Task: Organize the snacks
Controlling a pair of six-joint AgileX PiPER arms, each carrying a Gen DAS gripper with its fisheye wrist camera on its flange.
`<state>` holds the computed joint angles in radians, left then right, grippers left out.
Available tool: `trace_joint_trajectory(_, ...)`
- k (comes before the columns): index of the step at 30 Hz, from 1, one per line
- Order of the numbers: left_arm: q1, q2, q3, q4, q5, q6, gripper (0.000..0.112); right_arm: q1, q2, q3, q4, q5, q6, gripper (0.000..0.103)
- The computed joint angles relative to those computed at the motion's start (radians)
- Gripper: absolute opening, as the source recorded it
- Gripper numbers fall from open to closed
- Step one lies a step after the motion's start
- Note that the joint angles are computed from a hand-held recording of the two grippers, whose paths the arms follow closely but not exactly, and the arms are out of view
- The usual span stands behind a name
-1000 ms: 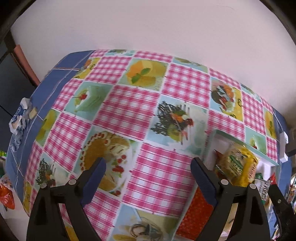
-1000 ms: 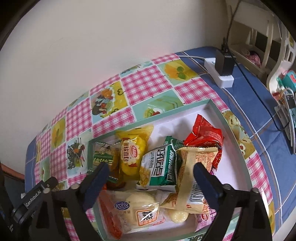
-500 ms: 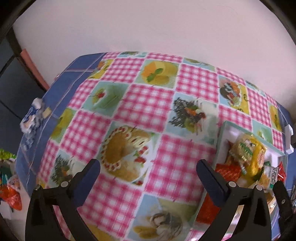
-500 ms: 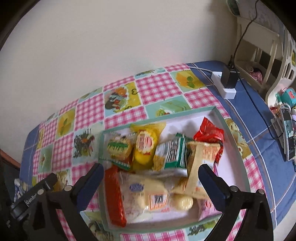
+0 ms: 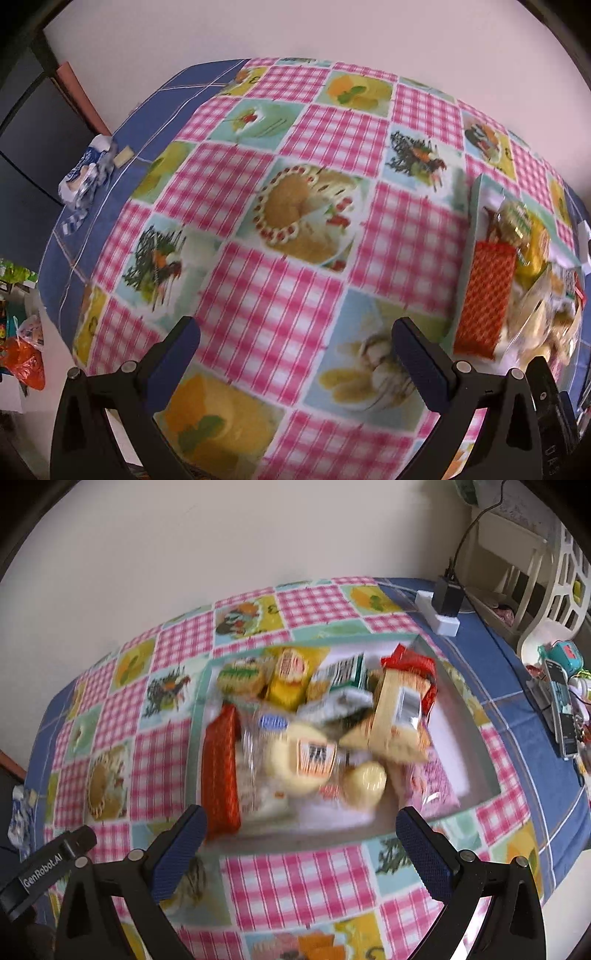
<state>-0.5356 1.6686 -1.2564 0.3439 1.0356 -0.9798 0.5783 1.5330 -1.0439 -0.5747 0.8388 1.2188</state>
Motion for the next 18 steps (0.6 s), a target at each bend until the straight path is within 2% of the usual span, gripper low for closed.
trace_joint_trajectory(7, -0.017, -0.046, 0.092, 0.007, -0.013, 0.010, 0.103, 0.026, -0.018, 0.028, -0.008, 0.012, 0.014, 0.103)
trace_joint_trajectory(18, 0.010, -0.043, 0.085, -0.043, -0.046, 0.081, 0.103, 0.007, 0.004, 0.002, 0.046, 0.012, -0.058, 0.103)
